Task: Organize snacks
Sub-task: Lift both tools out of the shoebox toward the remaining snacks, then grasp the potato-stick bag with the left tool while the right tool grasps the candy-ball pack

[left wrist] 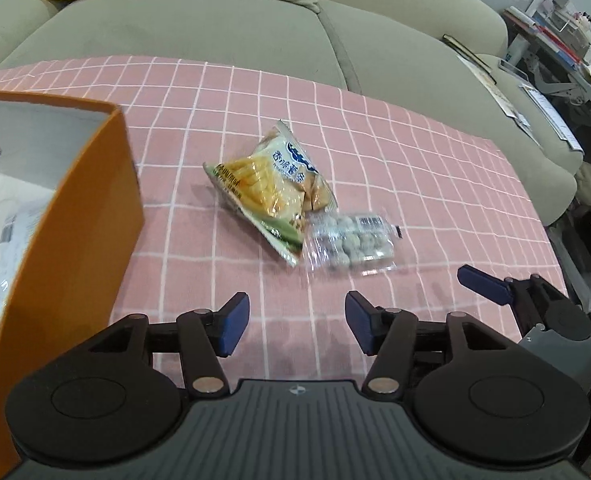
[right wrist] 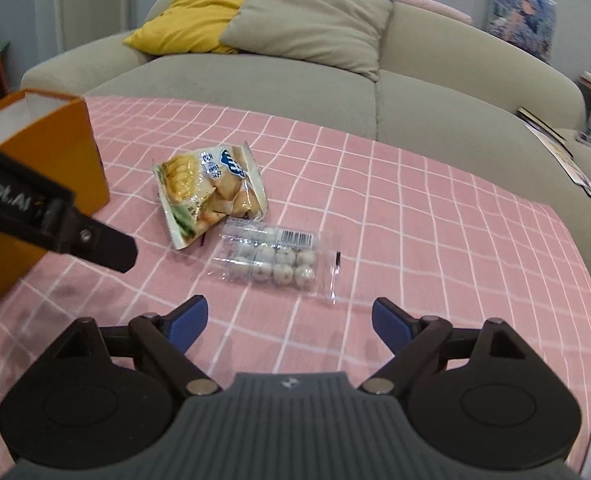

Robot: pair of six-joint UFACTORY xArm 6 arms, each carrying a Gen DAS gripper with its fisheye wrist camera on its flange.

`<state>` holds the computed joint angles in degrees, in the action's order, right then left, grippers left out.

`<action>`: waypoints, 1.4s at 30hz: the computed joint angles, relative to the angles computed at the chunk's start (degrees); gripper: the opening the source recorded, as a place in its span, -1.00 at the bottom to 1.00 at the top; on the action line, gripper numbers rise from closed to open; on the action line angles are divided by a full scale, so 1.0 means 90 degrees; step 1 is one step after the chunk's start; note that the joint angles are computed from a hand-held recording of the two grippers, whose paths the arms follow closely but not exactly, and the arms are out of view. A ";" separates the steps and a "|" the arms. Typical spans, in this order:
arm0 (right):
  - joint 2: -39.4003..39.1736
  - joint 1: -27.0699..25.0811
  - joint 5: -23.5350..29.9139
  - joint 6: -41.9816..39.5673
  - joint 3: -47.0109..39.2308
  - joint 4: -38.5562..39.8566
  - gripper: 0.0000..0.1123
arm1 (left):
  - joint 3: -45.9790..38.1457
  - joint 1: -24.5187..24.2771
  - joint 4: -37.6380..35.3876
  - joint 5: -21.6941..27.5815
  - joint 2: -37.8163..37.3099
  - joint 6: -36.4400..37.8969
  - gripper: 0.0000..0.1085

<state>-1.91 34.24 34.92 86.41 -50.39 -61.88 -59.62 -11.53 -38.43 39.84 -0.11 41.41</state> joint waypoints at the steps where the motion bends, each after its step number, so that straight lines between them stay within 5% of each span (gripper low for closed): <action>1: 0.0078 -0.0111 -0.0155 -0.0204 -0.0033 -0.0040 0.54 | -0.0090 -0.0050 0.0041 -0.0051 0.0124 -0.0040 0.20; 17: 0.1050 -0.1239 -0.1900 -0.2481 -0.0610 -0.0012 0.76 | -0.1480 -0.0381 0.0869 -0.0133 0.1577 -0.1045 0.20; 23: 0.1275 -0.1341 -0.2346 -0.2888 -0.0658 0.0913 0.74 | -0.1738 -0.0331 0.0940 -0.0113 0.1831 -0.1039 0.11; 26: 0.1210 -0.1284 -0.2282 -0.1987 -0.0610 0.0473 0.59 | -0.1790 -0.0305 0.0897 -0.0064 0.1881 -0.0930 -0.18; 31: 0.0939 -0.0873 -0.1479 -0.0827 -0.0498 -0.0145 0.06 | -0.1567 -0.0288 0.0863 -0.0213 0.1739 -0.0808 -0.58; 33: 0.0787 -0.0732 -0.1348 -0.0529 -0.0361 -0.0212 -0.08 | -0.1388 -0.0275 0.0820 -0.0312 0.1608 -0.0712 -0.68; 37: 0.0618 -0.0257 -0.0591 -0.0276 -0.0277 -0.0150 -0.82 | -0.1019 -0.0254 0.0887 -0.0383 0.1291 -0.0723 -0.73; 39: 0.0517 -0.0086 -0.0292 -0.0085 -0.0199 -0.0055 -1.00 | -0.0834 -0.0218 0.0868 -0.0346 0.1117 -0.0679 -0.79; 42: 0.0370 0.0014 -0.0302 0.0181 -0.0036 -0.0065 -1.00 | -0.0463 -0.0153 0.0834 -0.0306 0.0788 -0.0576 -0.83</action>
<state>1.43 34.37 32.20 88.04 -50.71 -62.47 -63.78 -12.91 -30.92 37.08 6.98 36.22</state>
